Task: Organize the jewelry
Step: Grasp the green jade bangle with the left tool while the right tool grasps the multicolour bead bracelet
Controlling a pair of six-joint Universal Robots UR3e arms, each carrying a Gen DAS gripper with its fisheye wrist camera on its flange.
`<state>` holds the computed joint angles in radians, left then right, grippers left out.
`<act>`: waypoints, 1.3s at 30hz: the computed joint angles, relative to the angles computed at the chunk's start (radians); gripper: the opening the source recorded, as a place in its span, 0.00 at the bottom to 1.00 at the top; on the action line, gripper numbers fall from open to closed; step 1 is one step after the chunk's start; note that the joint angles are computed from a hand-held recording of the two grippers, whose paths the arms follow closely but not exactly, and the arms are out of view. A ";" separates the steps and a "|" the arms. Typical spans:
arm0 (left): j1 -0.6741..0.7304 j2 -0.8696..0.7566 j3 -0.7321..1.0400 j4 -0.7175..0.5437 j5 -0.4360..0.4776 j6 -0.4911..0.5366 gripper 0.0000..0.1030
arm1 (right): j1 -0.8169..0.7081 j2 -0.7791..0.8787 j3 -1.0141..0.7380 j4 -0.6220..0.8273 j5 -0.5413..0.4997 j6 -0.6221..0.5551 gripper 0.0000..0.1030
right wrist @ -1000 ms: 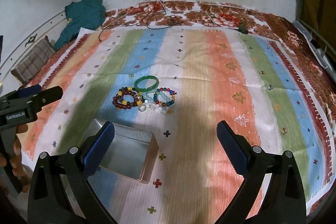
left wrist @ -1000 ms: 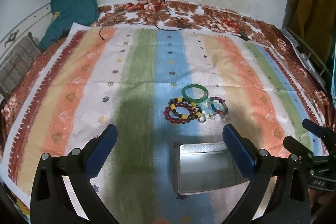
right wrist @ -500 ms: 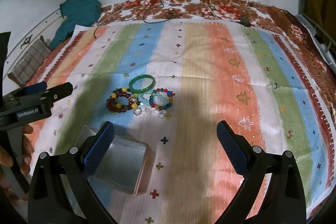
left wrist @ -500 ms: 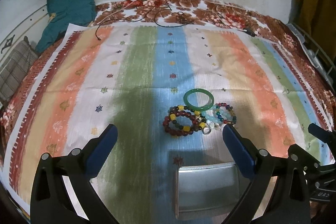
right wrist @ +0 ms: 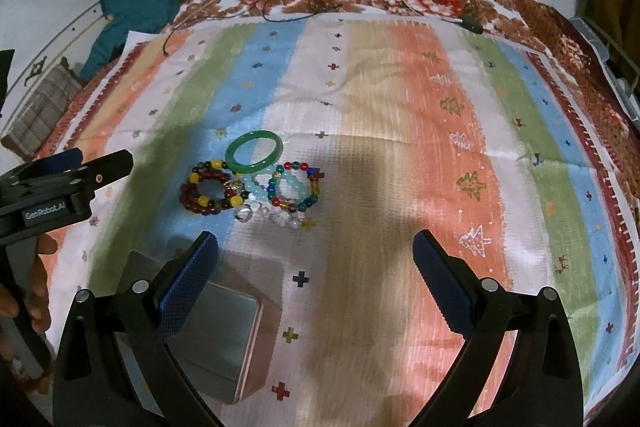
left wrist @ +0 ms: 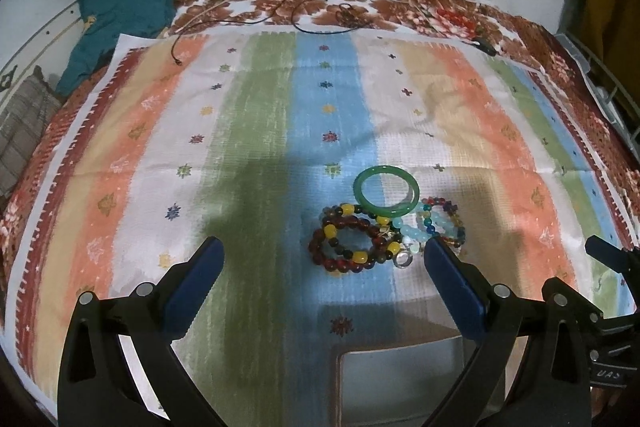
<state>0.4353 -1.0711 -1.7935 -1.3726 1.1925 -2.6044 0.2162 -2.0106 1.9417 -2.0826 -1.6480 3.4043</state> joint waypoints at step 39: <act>-0.253 -0.530 0.164 0.244 0.125 -0.151 0.92 | -0.093 0.400 -0.095 -0.154 0.013 -0.052 0.95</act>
